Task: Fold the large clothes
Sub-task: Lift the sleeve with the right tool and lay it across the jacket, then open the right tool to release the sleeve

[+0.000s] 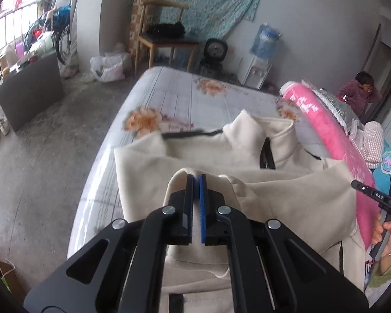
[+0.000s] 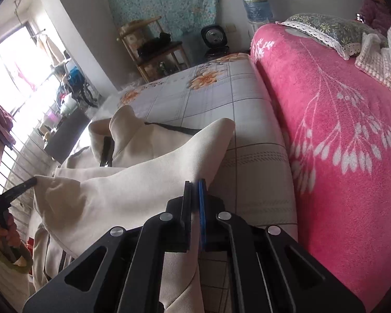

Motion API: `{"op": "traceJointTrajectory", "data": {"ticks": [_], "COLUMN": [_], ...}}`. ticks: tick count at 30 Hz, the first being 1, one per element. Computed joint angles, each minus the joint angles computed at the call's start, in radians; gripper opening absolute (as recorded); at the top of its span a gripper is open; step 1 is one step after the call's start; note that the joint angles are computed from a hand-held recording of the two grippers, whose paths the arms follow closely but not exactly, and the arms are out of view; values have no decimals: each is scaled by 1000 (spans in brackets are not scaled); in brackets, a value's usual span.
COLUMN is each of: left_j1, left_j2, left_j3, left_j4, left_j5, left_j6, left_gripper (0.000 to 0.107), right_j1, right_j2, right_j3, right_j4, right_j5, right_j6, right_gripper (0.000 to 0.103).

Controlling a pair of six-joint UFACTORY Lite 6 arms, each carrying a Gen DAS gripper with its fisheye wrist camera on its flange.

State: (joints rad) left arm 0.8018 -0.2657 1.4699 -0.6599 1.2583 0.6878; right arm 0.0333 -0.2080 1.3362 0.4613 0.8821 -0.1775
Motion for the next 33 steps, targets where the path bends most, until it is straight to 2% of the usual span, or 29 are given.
{"op": "traceJointTrajectory", "data": {"ticks": [3,6,9,11,12,13,15,18,20,21,24,26,27,29,32,33], "left_j1": [-113,-180,-181,-158,-150,-136,-87,-14,-32,-65,-170,-149,-139,-97,27,99], "left_j2": [40,27,8,-6,-15,-25,-59,-112,-127,-135,-165,-214,-211,-204,-236,-250], "left_j3": [-6,-133,-229,-248,-246,-237,-224,-206,-208,-223,-331,-388,-384,-346,-278,-257], "left_j4": [124,226,245,230,237,236,193,93,93,116,232,214,211,202,169,151], "left_j5": [-73,-171,-233,-242,-244,-238,-212,-109,-32,-19,-63,-100,-88,-29,93,147], "left_j6": [-108,-144,-117,-97,-104,-100,-40,87,101,83,-6,23,31,29,123,177], "left_gripper": [3,3,4,10,11,11,11,11,12,12,15,19,19,26,34,36], "right_j1": [-66,-75,-52,-29,-4,32,85,139,199,249,355,343,331,354,457,521], "right_j2": [2,6,32,56,52,34,-17,-60,-74,-81,-76,-81,-96,-118,-191,-218], "right_j3": [-42,-82,-80,-42,-19,-5,24,61,53,36,-59,-124,-129,-84,-25,-14], "right_j4": [75,84,48,-14,-82,-180,-277,-220,-150,-172,-280,-320,-314,-357,-415,-457], "right_j5": [-1,-29,-52,-40,-42,-49,-50,17,80,95,133,134,135,185,256,283], "right_j6": [-41,-57,-36,-2,35,94,135,55,-22,-20,27,58,62,144,263,339], "right_gripper": [5,5,5,6,12,15,30,31,31,31,31,29,29,29,32,40]}}
